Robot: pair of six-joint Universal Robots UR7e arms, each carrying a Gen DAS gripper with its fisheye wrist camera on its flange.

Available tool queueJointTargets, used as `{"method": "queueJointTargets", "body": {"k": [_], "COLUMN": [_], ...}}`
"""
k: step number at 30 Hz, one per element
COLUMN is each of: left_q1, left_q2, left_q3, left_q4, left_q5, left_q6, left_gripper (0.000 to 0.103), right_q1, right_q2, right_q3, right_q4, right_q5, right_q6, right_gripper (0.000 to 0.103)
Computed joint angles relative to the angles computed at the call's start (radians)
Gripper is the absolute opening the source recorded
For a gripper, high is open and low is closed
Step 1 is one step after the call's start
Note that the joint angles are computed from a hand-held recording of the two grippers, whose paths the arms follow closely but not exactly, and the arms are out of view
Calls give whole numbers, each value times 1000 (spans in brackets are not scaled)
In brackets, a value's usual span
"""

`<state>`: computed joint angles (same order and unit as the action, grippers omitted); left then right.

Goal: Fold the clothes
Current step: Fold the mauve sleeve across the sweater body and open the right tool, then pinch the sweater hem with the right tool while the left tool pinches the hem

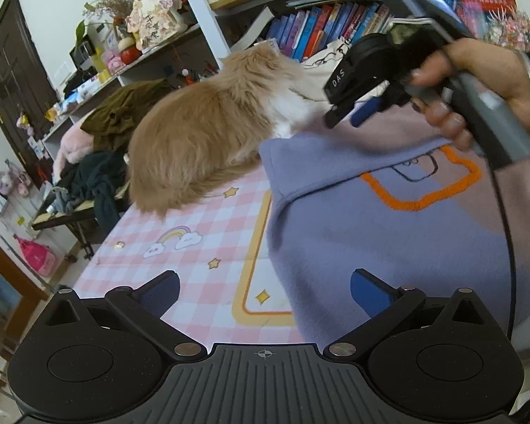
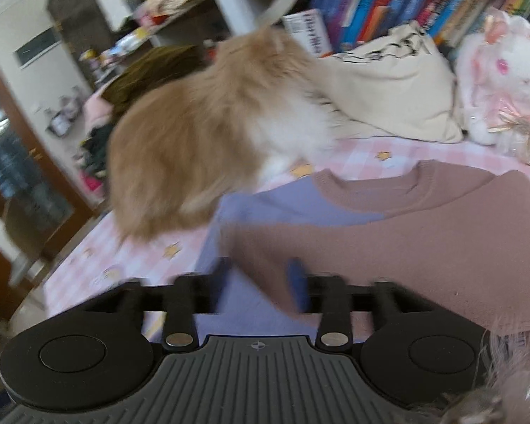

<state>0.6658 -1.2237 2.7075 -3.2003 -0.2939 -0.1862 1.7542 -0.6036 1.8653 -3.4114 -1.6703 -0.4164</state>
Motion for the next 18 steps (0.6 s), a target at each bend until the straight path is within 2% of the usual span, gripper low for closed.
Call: {"method": "queueJointTargets", "body": {"k": [3, 7, 9, 11, 13, 16, 18], "left_q1": [31, 65, 68, 75, 92, 105, 117], "left_q2": [9, -22, -36, -71, -103, -102, -104], "left_q3": [-20, -32, -23, -17, -18, -21, -28], "left_q4": [-17, 102, 119, 132, 131, 107, 106], "left_q5": [-36, -82, -101, -149, -208, -225, -235], "left_q6": [0, -41, -46, -50, -52, -60, -74], "left_gripper": [103, 103, 103, 103, 103, 103, 103], "right_q1": [-7, -3, -14, -25, -37, -61, -81], "right_q2": [-58, -123, -163, -203, -242, -314, -366], "right_q3": [70, 148, 212, 274, 334, 413, 465], "right_q4": [8, 35, 19, 3, -11, 0, -4], "right_q5": [-3, -130, -171, -212, -253, -307, -316], "right_q6": [-22, -17, -43, -70, -91, -51, -14], "right_gripper": [50, 50, 50, 52, 58, 59, 59]}}
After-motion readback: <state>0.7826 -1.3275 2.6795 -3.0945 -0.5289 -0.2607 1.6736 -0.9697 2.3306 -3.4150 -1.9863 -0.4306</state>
